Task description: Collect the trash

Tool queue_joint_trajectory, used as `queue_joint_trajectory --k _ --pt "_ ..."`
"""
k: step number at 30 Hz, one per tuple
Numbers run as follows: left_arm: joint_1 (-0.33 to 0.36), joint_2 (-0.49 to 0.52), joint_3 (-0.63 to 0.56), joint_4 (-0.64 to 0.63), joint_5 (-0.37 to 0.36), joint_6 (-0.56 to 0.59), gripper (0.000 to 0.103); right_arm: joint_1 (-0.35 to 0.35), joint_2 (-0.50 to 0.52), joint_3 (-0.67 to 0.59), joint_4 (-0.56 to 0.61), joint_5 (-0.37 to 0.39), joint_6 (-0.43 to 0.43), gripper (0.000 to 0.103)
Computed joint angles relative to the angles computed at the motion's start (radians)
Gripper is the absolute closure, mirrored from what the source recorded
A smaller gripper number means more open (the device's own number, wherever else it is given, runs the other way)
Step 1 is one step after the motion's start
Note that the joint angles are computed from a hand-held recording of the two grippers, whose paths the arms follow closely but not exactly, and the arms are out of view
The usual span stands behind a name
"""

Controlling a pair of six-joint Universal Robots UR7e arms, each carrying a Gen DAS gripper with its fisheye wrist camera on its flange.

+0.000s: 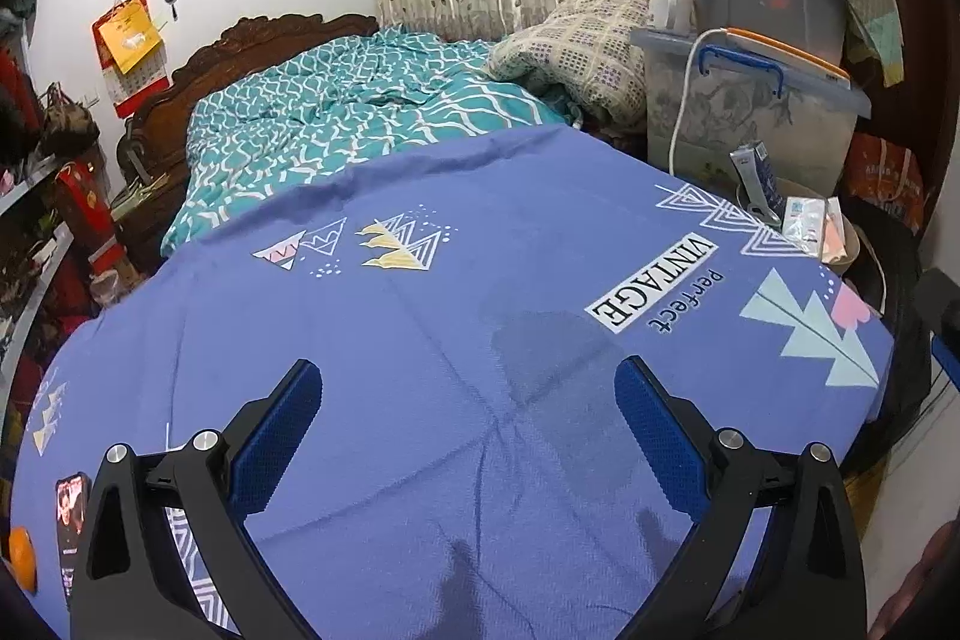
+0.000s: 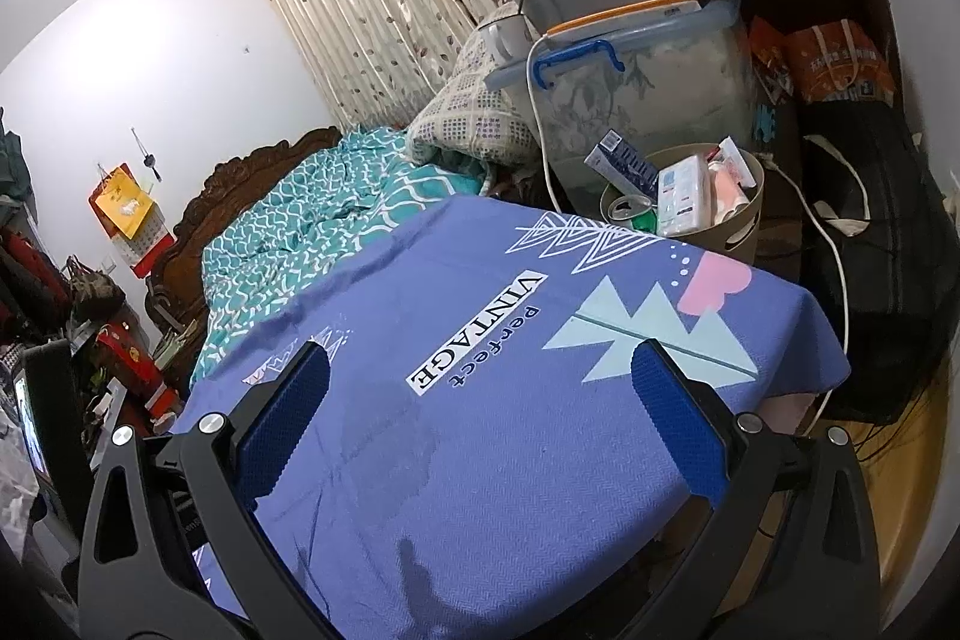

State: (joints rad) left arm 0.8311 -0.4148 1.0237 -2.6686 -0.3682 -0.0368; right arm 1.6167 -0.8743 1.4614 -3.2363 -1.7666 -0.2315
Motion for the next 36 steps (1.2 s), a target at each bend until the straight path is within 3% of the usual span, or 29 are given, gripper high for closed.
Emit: queue_joint_trajectory --k 16,36 --pt "-0.010 -0.008 0.006 0.129 0.041 -0.095 0.009 -0.002 -0.015 0.019 -0.006 0.015 0.002 0.003" --pt "-0.020 -0.017 0.021 0.136 0.040 -0.109 0.009 0.001 -0.021 0.040 -0.027 0.020 -0.002 0.003"
